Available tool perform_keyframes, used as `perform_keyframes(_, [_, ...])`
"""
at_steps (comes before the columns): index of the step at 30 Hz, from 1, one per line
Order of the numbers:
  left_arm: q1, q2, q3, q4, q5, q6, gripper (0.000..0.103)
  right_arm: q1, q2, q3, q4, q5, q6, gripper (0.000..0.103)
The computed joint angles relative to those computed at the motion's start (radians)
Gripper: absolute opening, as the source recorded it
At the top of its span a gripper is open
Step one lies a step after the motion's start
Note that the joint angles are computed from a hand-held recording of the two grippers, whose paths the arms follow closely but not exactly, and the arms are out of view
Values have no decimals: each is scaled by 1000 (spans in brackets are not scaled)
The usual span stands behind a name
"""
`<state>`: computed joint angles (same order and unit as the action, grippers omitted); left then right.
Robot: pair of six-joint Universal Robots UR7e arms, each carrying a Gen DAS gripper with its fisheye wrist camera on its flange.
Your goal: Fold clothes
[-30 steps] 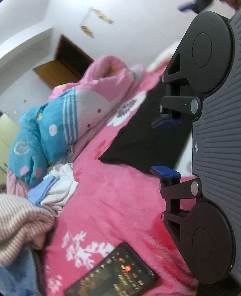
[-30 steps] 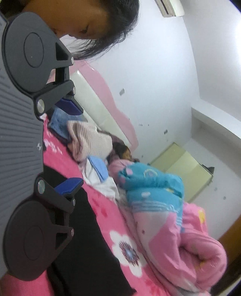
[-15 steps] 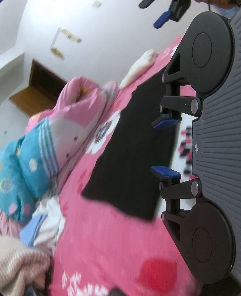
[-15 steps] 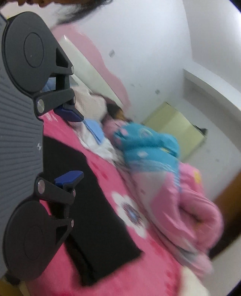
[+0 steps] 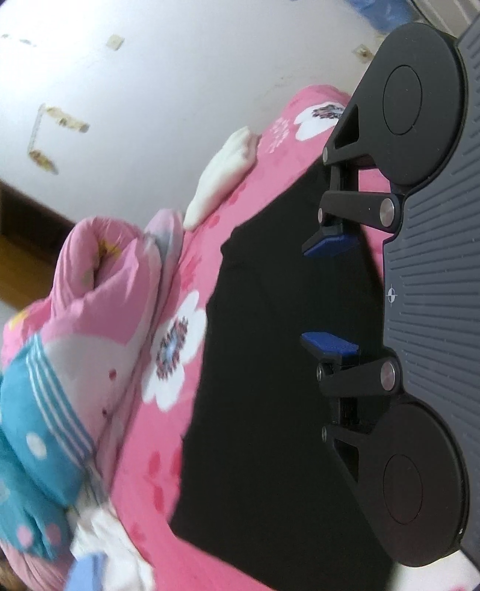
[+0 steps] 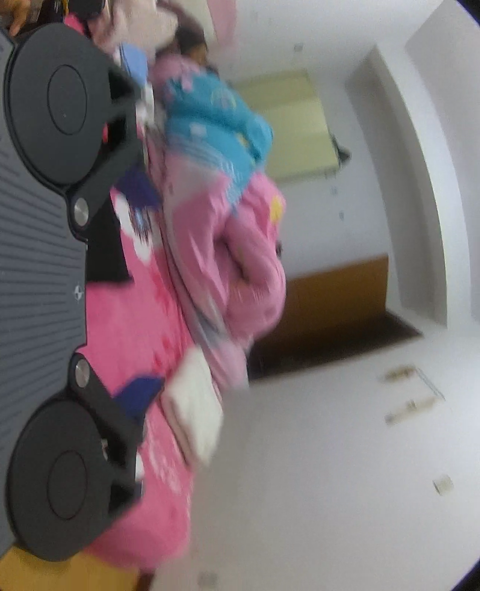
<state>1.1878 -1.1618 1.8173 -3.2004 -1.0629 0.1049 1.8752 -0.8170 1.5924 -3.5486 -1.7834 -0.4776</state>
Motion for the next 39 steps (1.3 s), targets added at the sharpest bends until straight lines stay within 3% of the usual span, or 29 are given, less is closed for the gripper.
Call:
perform_keyframes(4, [7,53,-64,20,5,63,56,22,24,-44,11,-178,-34,103])
perform_keyframes(10, [54,83,-78,-39,-66,61,68,22,44,-76,80,-278,10,103])
perform_keyframes(16, [87,73,-98,14,-142,8,76,52,35,-141,103,-344,-95,103])
perform_keyframes(18, [89,76,-101,-2,-140,0,82,66,44,-173,26,-373,-196,103])
perform_keyframes(20, [88,78,-100,-27,-128,1,84,72,63,-205,-115,-386,-349,103])
perform_keyframes(23, [86,82,-94,-55,-111,16,88,56,96,-236,-314,-341,-602,103])
perform_keyframes(25, [84,86,-91,-69,-91,30,90,35,109,-232,-357,-312,-723,103])
perform_keyframes(26, [82,88,-91,-76,-80,37,90,24,115,-223,-356,-307,-735,103])
perform_keyframes(29, [78,98,-90,-98,-47,55,90,-13,121,-168,-300,-277,-672,103])
perform_keyframes(34, [77,115,-94,-102,-15,81,90,-72,131,-70,-118,-163,-488,103])
perform_keyframes(39, [64,128,-67,-186,-4,173,90,-105,170,-58,36,-43,-458,97])
